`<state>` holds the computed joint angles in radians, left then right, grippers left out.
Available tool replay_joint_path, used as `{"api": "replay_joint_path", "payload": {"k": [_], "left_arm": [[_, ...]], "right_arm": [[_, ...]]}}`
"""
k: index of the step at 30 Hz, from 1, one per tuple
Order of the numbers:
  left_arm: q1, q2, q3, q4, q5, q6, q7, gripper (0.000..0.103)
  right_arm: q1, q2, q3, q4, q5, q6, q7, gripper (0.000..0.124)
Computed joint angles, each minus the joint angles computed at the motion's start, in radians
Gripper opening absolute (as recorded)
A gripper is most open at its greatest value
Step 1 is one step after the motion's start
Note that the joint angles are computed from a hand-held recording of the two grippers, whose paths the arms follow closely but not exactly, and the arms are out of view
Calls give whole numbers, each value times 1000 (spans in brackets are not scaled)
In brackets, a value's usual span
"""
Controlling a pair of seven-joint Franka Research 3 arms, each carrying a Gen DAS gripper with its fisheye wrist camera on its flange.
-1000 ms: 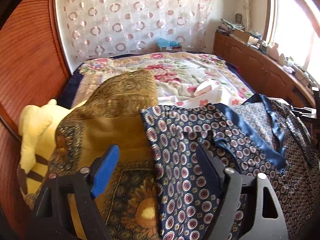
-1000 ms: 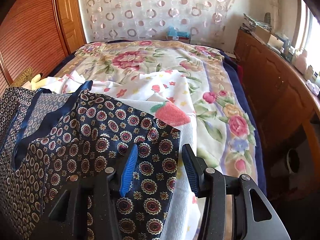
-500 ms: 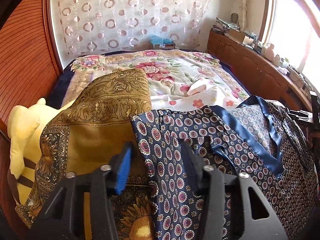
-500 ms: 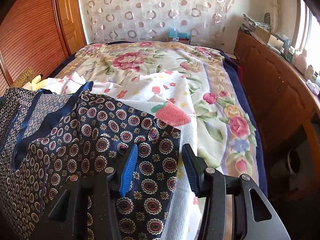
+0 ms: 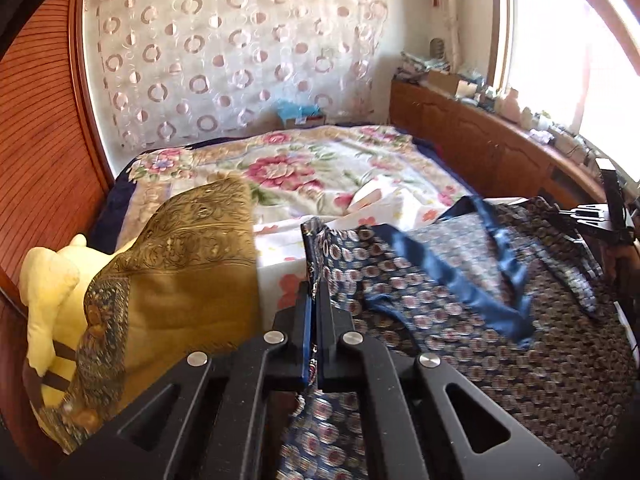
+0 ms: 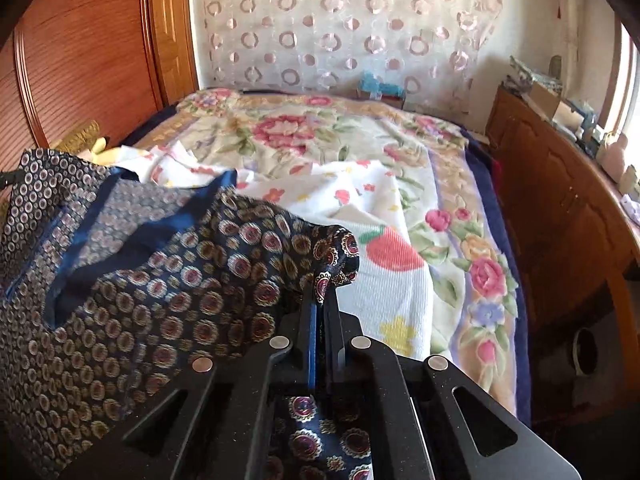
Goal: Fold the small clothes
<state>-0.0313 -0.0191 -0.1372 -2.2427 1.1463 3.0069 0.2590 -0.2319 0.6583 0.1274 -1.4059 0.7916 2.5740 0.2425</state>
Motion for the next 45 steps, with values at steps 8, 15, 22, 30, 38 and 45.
{"api": "replay_joint_path", "payload": {"k": [8, 15, 22, 30, 38, 45], "left_arm": [[-5, -86, -44, -90, 172, 28, -224, 2], [-5, -196, -92, -196, 261, 1, -359, 2], [-11, -318, -123, -304, 399, -26, -585, 2], [-78, -519, -107, -522, 400, -86, -741, 2], [-94, -724, -154, -685, 182, -101, -637, 2], [-144, -887, -166, -772, -22, -140, -485, 2]], "right_arm": [[-62, -213, 45, -289, 261, 5, -248, 2], [-70, -341, 7, -473, 474, -76, -457, 2], [-34, -406, -85, -570, 566, -110, -547, 2], [-46, -491, -225, -732, 630, -208, -611, 2], [-101, -552, -306, -841, 628, -293, -609, 2], [-97, -662, -339, -914, 566, -325, -635, 2]]}}
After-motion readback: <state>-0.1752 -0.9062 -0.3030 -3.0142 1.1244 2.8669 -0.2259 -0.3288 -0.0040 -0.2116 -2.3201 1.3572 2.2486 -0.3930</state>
